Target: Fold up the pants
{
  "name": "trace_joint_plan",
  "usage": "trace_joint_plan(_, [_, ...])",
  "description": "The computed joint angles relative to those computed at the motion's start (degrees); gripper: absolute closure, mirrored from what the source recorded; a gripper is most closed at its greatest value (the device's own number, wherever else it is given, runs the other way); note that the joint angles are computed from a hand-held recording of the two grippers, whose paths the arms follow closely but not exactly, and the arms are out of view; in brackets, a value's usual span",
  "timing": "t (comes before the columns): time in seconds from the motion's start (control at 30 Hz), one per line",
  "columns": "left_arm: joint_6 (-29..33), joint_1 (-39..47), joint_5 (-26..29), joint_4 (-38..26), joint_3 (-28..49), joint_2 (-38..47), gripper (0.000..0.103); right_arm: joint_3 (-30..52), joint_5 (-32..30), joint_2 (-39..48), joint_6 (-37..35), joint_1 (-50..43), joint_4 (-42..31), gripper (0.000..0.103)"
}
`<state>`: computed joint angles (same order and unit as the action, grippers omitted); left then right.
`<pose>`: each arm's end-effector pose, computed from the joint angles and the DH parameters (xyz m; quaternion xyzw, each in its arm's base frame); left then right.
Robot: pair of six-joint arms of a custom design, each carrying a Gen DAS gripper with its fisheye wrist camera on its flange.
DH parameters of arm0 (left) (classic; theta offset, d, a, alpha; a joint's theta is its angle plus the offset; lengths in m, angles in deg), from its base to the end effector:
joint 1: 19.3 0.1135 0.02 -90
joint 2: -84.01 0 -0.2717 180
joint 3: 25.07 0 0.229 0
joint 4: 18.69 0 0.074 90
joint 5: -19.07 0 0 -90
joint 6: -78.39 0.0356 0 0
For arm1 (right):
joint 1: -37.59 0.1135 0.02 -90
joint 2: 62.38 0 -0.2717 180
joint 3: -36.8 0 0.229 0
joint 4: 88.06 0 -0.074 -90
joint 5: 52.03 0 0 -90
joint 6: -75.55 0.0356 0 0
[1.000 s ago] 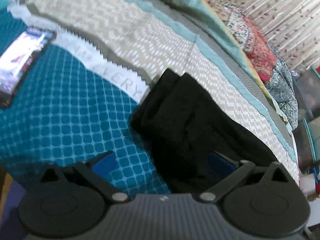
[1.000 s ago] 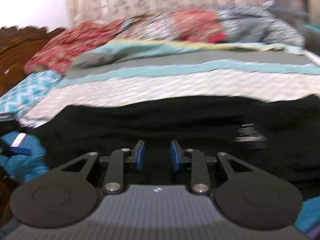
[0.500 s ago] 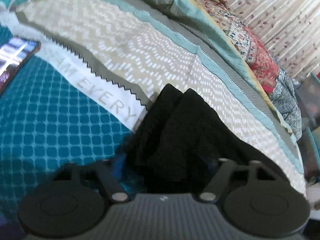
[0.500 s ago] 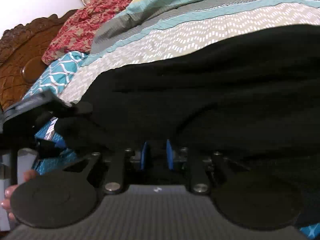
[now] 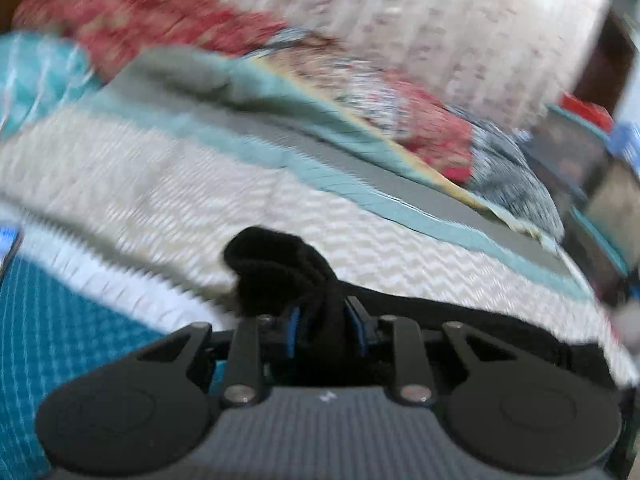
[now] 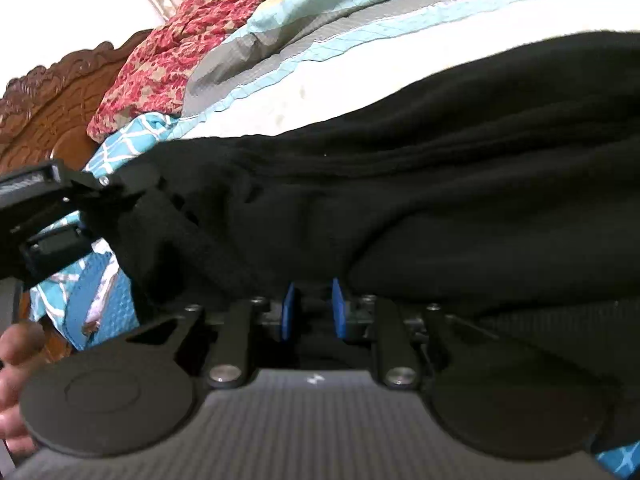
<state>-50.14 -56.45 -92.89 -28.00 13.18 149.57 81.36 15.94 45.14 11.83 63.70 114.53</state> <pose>0.1650 -0.1083 0.1920 -0.0961 0.8760 -0.1361 0.4526 0.2522 0.1385 0.0993 -0.0789 0.8911 0.3375 0.2931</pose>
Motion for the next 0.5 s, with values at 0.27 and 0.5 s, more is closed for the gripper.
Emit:
trace_joint_plan(0.27, [-0.6, -7.5, -7.8, -3.6, 2.6, 3.6, 0.079, -1.1, -1.4, -1.0, -1.1, -0.6, -0.1, 0.080])
trace_joint_plan(0.5, [1.4, -9.9, -9.3, -2.3, 3.2, 6.0, 0.080, -1.1, -6.3, -4.4, 2.5, -4.9, -4.5, 0.077])
